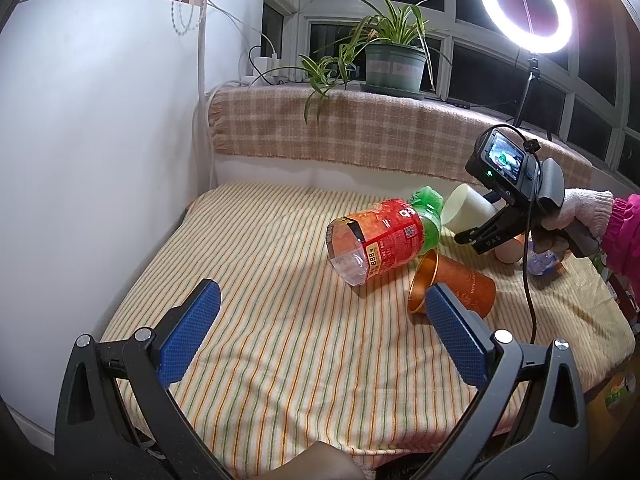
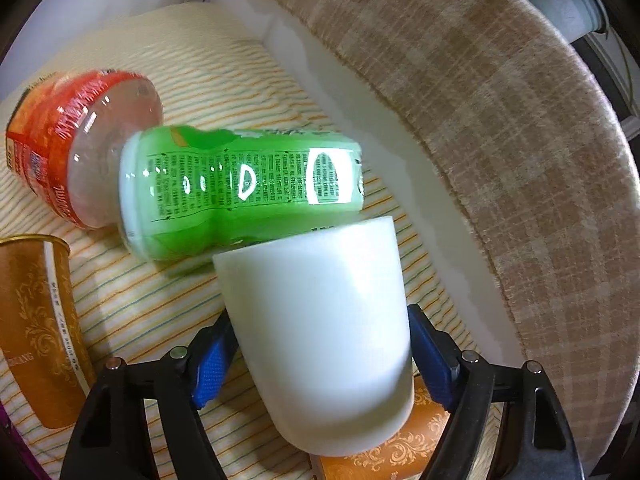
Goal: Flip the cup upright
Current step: 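Close the right gripper around the white cup's body, then lift the white cup with the right gripper and rotate it upright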
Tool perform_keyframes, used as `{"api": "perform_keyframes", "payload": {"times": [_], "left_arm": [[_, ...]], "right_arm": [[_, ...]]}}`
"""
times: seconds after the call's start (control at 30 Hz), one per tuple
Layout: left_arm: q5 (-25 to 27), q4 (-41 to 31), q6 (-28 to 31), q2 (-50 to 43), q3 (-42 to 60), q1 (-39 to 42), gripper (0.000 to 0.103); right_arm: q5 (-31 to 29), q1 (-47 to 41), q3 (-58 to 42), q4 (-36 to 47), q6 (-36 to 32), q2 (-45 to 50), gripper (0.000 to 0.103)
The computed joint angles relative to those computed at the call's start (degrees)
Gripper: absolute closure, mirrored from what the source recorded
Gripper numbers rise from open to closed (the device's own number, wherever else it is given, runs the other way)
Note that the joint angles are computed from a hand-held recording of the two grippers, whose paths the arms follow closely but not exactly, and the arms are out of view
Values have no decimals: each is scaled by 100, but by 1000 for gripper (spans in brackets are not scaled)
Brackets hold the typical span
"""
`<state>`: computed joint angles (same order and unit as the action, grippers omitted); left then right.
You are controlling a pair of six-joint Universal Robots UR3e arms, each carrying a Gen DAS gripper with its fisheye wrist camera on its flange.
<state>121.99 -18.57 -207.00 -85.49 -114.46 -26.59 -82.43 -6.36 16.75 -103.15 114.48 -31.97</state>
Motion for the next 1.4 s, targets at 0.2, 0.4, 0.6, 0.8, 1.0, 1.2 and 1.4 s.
{"api": "perform_keyframes", "payload": {"times": [0.2,0.4,0.6,0.8,1.0,1.2,1.4], "left_arm": [[164,-27,-48,12,36,-176,0],[311,-33,-71,-13,138,-369,0],[382,12,-46,-180,325,-578,0],[350,103,39,-375,530,-770,0],[338,141,79,-647,799,-1029,0],[303,170,102,-859,1010,-1207,0],[263,137,43,-830,978,-1210,0]], "right_arm": [[379,-171,609,-298,153,-462,25],[1055,-524,2017,-719,312,-1588,27],[1832,-1131,3204,-612,362,-2805,27],[2580,-1964,3953,335,170,-3881,27],[2886,-3068,3809,2709,-656,-4388,27],[2267,-3629,2868,4804,-1227,-4005,27],[1566,-3380,2947,5050,-809,-3590,27]]}}
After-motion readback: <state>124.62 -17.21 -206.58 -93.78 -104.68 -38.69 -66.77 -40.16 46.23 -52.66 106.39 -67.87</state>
